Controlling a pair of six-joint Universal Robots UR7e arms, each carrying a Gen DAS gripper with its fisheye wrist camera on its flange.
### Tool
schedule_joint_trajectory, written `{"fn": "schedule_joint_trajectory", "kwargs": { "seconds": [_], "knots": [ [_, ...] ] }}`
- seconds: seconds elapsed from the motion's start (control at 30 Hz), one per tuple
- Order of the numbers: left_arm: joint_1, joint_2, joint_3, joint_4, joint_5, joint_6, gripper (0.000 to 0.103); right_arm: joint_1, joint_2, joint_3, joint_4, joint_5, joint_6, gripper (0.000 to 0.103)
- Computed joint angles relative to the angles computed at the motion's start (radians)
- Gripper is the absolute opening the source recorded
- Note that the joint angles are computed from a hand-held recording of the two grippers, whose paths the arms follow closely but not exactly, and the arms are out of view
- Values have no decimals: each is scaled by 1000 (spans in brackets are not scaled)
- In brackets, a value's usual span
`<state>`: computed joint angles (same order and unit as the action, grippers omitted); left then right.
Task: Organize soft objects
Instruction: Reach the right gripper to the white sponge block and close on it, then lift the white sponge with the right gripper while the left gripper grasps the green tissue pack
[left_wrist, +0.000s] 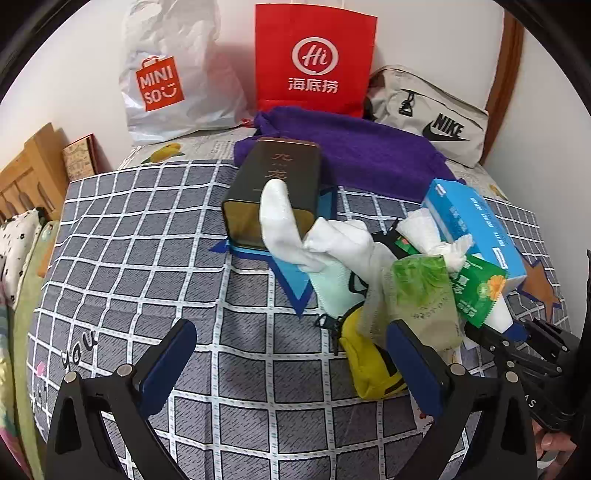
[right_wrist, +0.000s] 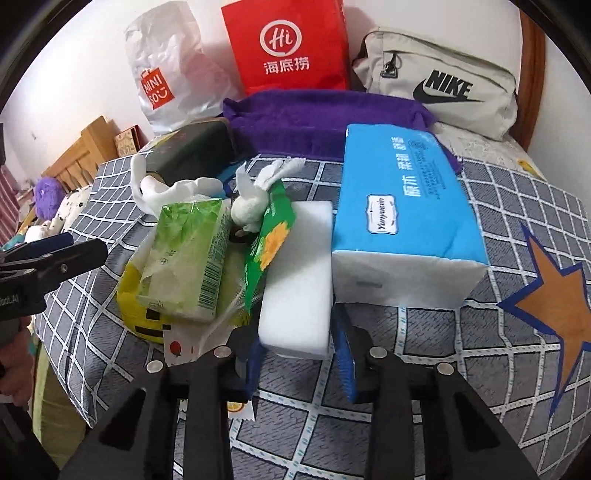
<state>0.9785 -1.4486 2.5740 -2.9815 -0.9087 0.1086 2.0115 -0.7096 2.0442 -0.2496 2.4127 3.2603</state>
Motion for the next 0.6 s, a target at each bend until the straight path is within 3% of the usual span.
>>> {"fn": "schedule_joint_trajectory", "kwargs": {
  "seconds": [0.37, 0.6],
  "knots": [
    [73, -2, -35, -9, -107, 26, 103, 41, -33, 73, -15, 16, 46, 32],
    [27, 40, -27, 7, -187, 24, 103, 3, -24, 69, -35, -19, 17, 35]
  ]
}}
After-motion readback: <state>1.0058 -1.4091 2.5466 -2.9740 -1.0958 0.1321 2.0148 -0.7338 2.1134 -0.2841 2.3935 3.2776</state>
